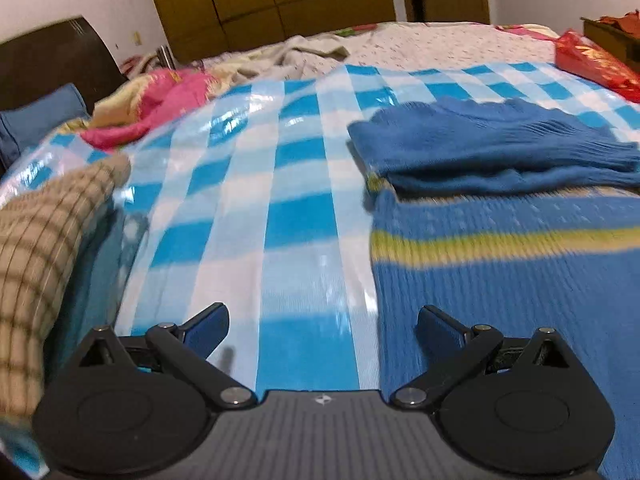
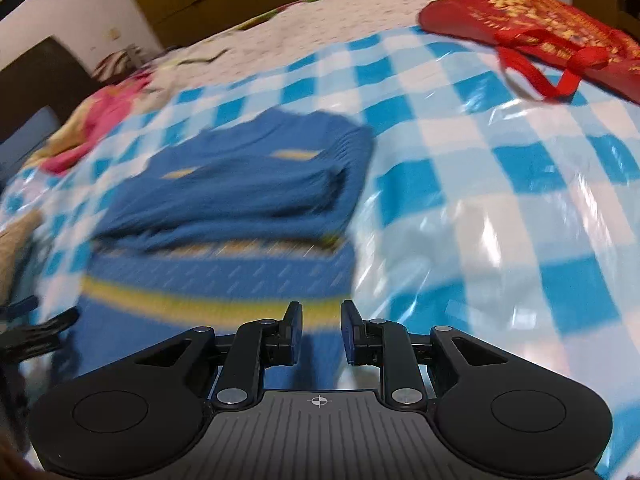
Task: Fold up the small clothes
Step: 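Move both tools down to the sweater hem, then close the left tool on the hem while the right tool grips the hem too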
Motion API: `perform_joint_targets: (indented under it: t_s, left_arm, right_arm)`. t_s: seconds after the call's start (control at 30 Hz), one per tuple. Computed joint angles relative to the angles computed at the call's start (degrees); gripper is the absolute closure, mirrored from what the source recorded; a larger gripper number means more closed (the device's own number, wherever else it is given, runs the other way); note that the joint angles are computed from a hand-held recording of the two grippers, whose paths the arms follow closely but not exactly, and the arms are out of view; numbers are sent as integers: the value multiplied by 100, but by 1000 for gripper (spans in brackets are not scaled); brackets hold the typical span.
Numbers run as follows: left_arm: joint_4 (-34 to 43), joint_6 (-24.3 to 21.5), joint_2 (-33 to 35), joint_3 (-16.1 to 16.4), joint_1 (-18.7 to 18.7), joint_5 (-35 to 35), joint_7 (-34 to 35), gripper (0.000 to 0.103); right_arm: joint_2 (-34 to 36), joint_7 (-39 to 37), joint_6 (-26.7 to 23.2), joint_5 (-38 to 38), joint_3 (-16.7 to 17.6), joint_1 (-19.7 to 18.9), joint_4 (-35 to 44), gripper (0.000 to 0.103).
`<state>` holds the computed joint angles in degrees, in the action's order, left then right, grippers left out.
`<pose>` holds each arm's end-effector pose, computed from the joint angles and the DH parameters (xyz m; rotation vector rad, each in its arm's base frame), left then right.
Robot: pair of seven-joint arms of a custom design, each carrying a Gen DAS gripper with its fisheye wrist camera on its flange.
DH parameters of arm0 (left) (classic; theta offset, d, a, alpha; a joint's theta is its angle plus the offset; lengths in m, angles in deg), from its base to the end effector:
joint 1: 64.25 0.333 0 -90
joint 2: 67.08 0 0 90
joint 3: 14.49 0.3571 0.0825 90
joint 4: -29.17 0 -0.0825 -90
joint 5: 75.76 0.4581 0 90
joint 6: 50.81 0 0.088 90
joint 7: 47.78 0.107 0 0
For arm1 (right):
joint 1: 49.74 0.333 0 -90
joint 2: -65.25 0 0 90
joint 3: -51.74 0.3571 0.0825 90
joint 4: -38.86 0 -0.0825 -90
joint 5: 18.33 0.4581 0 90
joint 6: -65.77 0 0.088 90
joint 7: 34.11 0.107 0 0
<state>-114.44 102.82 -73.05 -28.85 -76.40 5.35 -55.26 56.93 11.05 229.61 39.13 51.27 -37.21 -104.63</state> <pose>0.4422 -0.2539 0.3149 -1.6963 1.7107 -0.5304 0.5202 0.0640 0.3620 -1.8314 1.6810 -0.1929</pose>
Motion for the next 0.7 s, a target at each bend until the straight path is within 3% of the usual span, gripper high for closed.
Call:
perform_joint_targets:
  t_s: [0.17, 0.3, 0.37, 0.7]
  left_arm:
    - [-676, 776, -667, 82, -54, -1110, 929, 0]
    - [-1057, 959, -985, 55, -195, -2215, 2001, 0]
    - [-1137, 971, -997, 52, -275, -2694, 2485, 0]
    - [-1290, 1309, -1024, 101, -251, -3962, 3336, 5]
  right_arm:
    - [-888, 756, -1102, -638, -56, -196, -637, 81]
    - [-1282, 1385, -1596, -1386, 11, -407, -971, 80]
    - [-1379, 1512, -1749, -1515, -28, -431, -1095, 78]
    - [-1313, 1158, -1852, -1154, -248, -331, -1111, 78]
